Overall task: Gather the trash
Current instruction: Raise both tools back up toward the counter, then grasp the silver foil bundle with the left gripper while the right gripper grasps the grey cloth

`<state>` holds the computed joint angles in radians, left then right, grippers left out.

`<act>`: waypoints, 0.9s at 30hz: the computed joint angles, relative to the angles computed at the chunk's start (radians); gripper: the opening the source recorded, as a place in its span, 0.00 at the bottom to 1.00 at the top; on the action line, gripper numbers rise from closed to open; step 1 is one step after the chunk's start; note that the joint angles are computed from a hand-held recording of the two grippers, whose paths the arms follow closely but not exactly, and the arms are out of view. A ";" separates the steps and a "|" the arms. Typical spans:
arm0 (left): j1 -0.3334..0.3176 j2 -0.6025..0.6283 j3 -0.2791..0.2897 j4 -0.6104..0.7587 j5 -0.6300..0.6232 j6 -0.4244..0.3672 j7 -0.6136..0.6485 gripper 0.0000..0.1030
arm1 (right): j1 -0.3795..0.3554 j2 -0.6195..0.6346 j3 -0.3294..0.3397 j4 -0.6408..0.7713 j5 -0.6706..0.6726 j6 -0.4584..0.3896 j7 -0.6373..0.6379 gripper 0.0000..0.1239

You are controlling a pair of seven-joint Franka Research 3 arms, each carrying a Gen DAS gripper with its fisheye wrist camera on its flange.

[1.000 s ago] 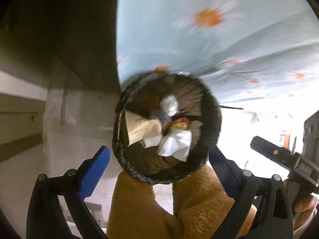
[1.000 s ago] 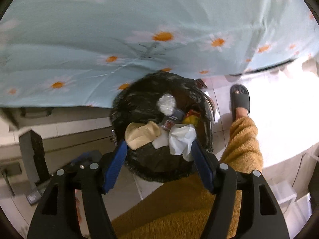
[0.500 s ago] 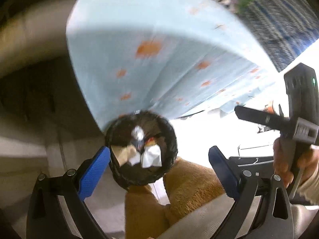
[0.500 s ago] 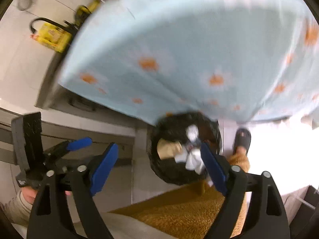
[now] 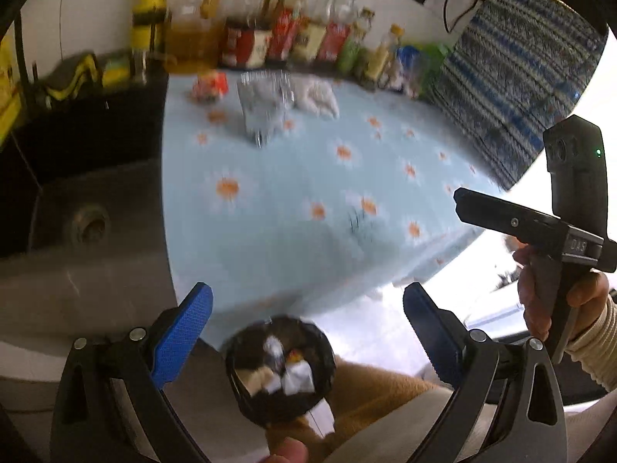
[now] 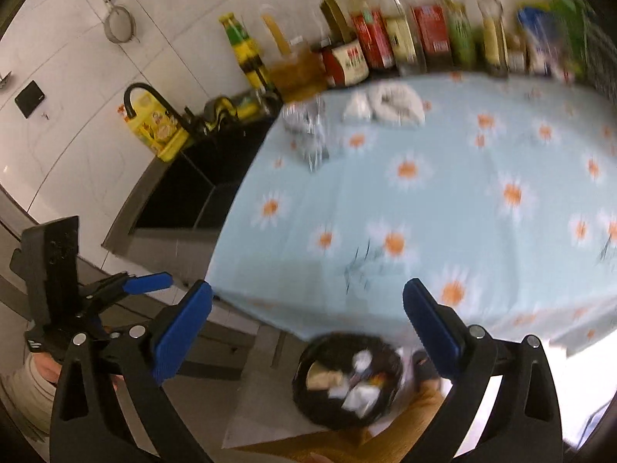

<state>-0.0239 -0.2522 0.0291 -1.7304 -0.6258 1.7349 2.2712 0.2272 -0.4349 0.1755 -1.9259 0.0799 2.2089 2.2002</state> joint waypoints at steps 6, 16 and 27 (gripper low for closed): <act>-0.008 0.107 -0.033 0.187 -0.001 0.008 -0.070 0.93 | -0.004 0.050 -0.086 0.060 0.064 0.130 -0.167 0.79; -0.022 0.234 -0.137 0.367 0.108 0.122 -0.220 0.93 | -0.076 0.233 -0.176 0.296 0.106 0.027 -0.425 0.79; -0.094 0.401 -0.220 0.510 0.381 0.198 -0.441 0.93 | -0.163 0.467 -0.243 0.486 0.352 -0.123 -0.784 0.79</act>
